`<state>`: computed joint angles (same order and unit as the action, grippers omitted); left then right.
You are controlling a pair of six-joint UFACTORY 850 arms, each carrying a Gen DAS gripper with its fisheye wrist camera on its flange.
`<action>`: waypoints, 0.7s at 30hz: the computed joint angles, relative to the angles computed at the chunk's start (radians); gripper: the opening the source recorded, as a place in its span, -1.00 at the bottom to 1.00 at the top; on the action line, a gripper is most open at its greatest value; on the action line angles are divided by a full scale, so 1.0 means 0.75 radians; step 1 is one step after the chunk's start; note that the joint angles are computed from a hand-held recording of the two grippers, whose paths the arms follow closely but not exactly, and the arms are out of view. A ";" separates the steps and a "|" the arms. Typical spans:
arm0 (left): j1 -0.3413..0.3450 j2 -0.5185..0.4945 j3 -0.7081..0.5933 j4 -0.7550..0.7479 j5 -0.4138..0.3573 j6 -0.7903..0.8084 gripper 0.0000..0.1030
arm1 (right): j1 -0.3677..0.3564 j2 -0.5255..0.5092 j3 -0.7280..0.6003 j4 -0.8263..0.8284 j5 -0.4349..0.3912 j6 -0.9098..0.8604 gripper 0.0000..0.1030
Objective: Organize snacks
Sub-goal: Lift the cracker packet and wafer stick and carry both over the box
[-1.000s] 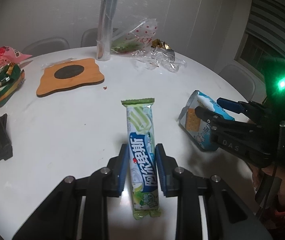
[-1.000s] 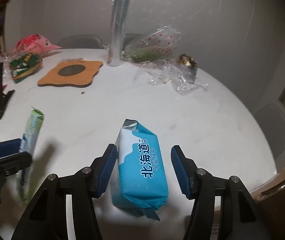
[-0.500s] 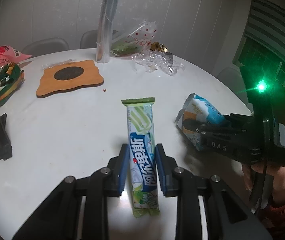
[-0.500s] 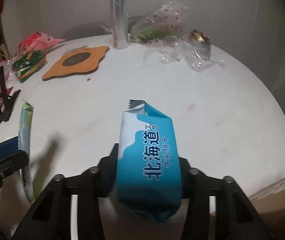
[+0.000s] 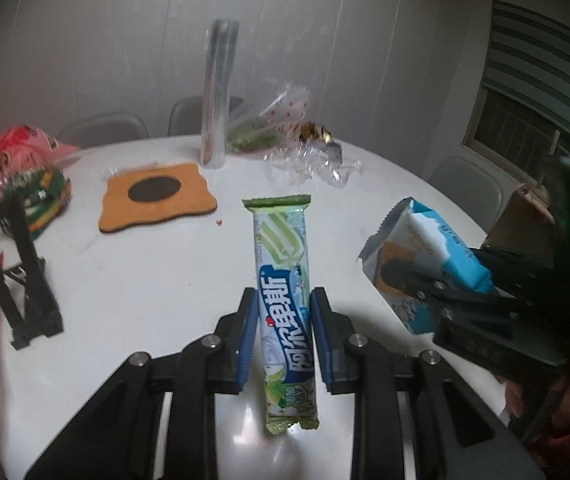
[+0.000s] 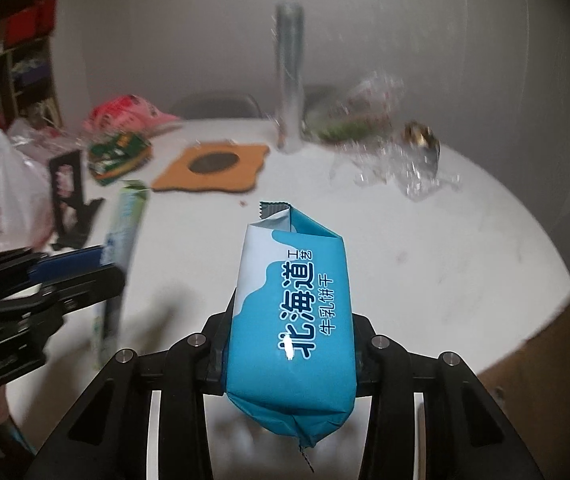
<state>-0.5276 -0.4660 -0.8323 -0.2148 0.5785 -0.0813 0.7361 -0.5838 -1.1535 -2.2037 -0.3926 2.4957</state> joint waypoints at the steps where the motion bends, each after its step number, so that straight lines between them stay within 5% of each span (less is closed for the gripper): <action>1: -0.008 0.019 0.013 -0.018 0.011 0.019 -0.54 | 0.017 0.029 0.025 -0.015 -0.026 0.006 -0.31; 10: -0.120 0.220 0.088 -0.214 0.068 0.288 -0.54 | 0.102 0.321 0.273 -0.182 -0.187 0.122 -0.31; 21: -0.282 0.329 -0.041 -0.176 -0.012 0.481 -0.54 | 0.079 0.712 0.584 -0.124 -0.359 0.087 -0.31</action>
